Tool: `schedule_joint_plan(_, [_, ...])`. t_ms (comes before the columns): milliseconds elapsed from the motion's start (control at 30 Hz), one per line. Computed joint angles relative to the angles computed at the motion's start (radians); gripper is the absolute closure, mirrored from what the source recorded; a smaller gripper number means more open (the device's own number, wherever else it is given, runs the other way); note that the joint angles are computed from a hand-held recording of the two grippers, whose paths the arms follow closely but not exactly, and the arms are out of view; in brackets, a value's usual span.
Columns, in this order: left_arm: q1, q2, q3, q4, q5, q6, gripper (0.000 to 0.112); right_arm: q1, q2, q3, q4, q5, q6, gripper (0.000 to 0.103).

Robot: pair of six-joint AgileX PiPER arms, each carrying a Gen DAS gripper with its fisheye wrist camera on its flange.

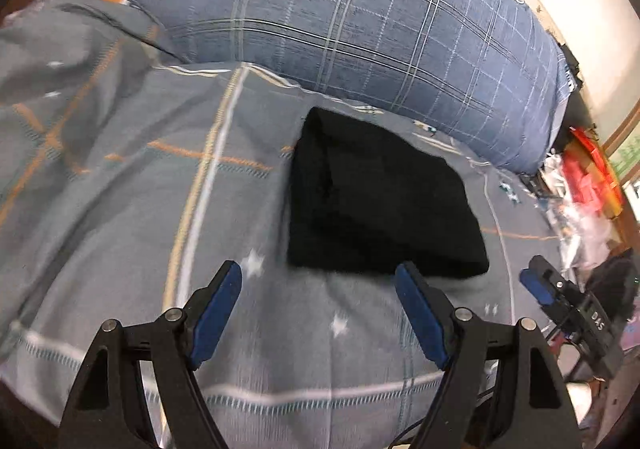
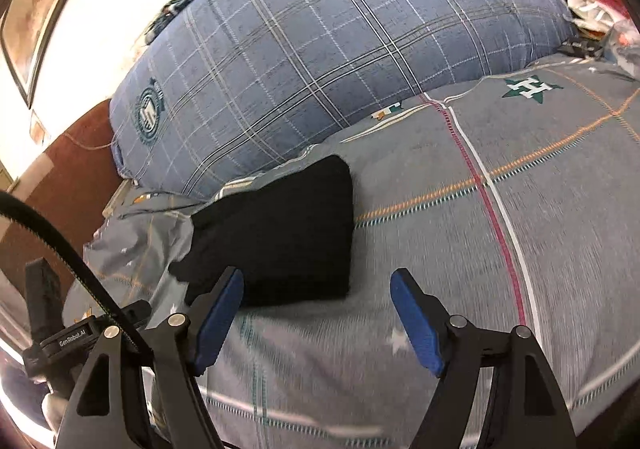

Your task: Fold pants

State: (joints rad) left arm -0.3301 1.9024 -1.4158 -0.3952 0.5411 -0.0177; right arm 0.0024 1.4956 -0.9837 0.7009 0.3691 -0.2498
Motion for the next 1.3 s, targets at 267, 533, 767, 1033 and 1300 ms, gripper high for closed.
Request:
schedule_joint_plan(267, [0.052, 0.286, -0.393, -0.092, 0.254, 0.042, 0.034, -0.094, 0.234, -0.239, 0.133, 0.145, -0.106, 0.022])
schedule_joint_plan(533, [0.082, 0.451, -0.589, -0.201, 0.338, 0.103, 0.02, -0.121, 0.482, -0.485, 0.186, 0.296, -0.109, 0.022])
schedule_joint_plan(767, [0.029, 0.458, -0.599, -0.182, 0.289, 0.176, 0.019, -0.093, 0.554, -0.569, 0.227, 0.333, -0.152, 0.024])
schedule_joint_plan(1033, [0.059, 0.343, -0.477, -0.268, 0.246, 0.21, 0.062, -0.067, 0.434, -0.562, 0.212, 0.375, -0.167, 0.071])
schedule_joint_plan(1300, [0.051, 0.217, -0.464, -0.315, 0.209, 0.247, 0.076, -0.01, 0.398, -0.702, 0.191, 0.436, -0.138, 0.072])
